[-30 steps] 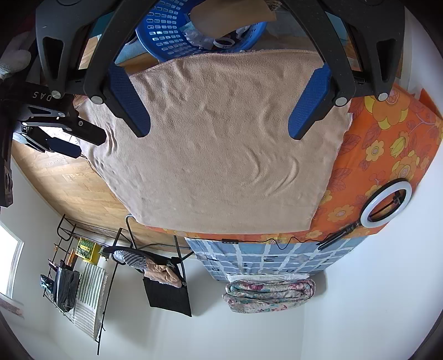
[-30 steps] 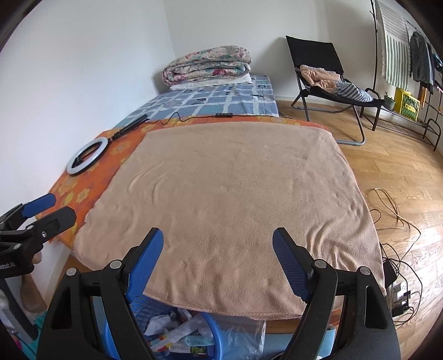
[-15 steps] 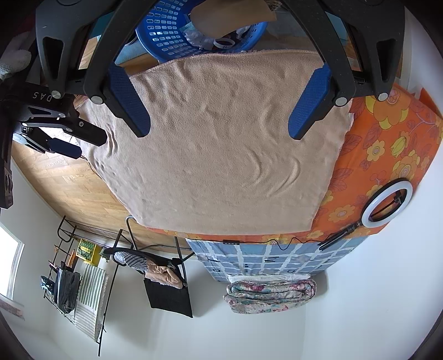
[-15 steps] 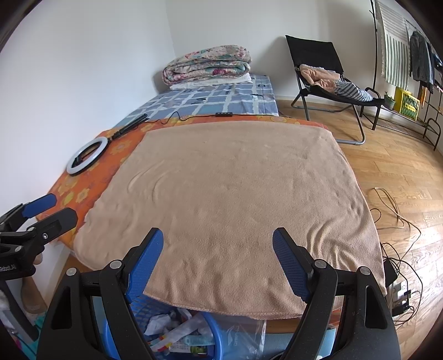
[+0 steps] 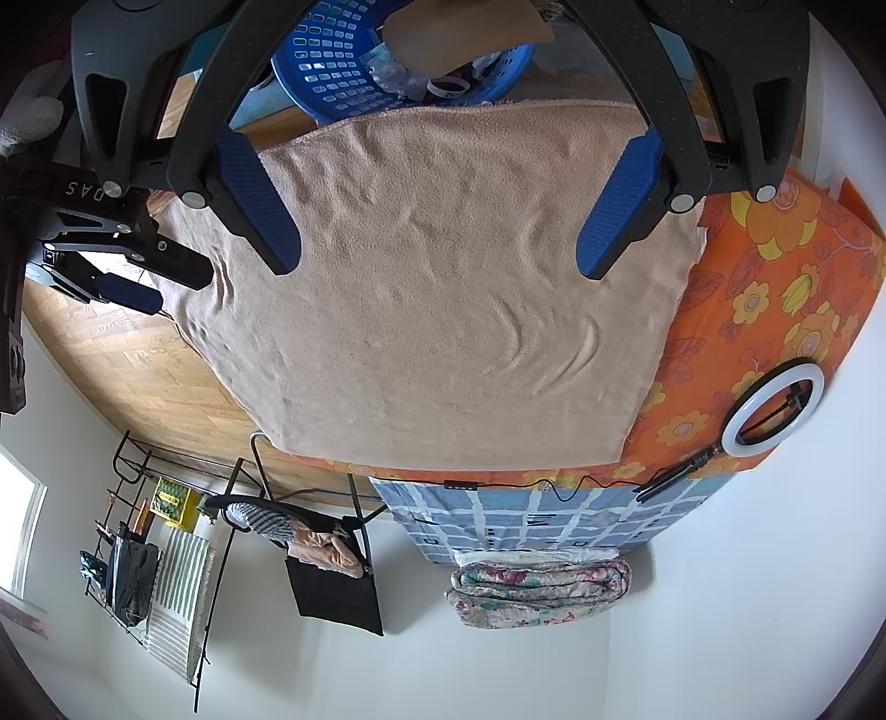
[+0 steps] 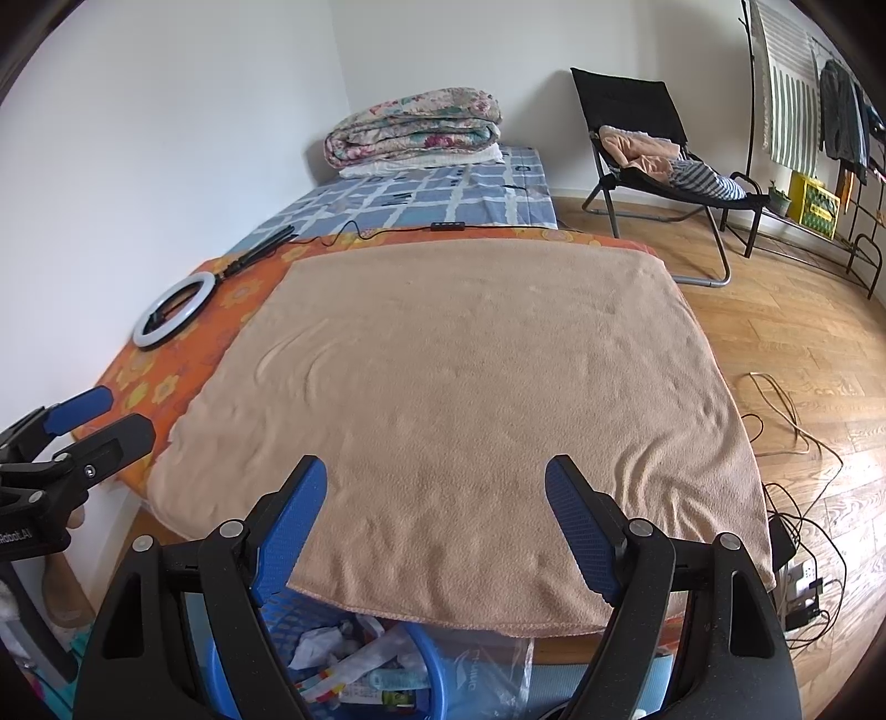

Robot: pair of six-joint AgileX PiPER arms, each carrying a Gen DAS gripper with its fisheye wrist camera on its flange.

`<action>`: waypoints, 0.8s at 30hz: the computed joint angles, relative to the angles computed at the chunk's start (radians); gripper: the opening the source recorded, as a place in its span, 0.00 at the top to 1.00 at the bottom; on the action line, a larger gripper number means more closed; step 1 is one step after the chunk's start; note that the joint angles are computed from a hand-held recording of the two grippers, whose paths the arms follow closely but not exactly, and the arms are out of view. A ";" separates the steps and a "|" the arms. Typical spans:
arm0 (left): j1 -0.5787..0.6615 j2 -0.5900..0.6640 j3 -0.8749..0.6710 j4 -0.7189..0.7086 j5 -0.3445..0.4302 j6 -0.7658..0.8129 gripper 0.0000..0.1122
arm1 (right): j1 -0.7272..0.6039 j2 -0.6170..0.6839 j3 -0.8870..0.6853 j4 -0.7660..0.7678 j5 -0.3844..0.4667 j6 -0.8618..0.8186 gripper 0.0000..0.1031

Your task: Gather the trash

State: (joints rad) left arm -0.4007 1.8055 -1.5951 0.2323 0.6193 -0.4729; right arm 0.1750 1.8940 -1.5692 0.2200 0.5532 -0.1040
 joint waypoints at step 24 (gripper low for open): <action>-0.001 -0.004 0.038 0.035 -0.017 -0.024 0.10 | 0.001 0.000 0.003 0.000 0.000 0.001 0.21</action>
State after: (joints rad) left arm -0.4017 1.8015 -1.5572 0.2670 0.6026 -0.4965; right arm 0.1756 1.8939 -1.5661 0.2203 0.5530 -0.1033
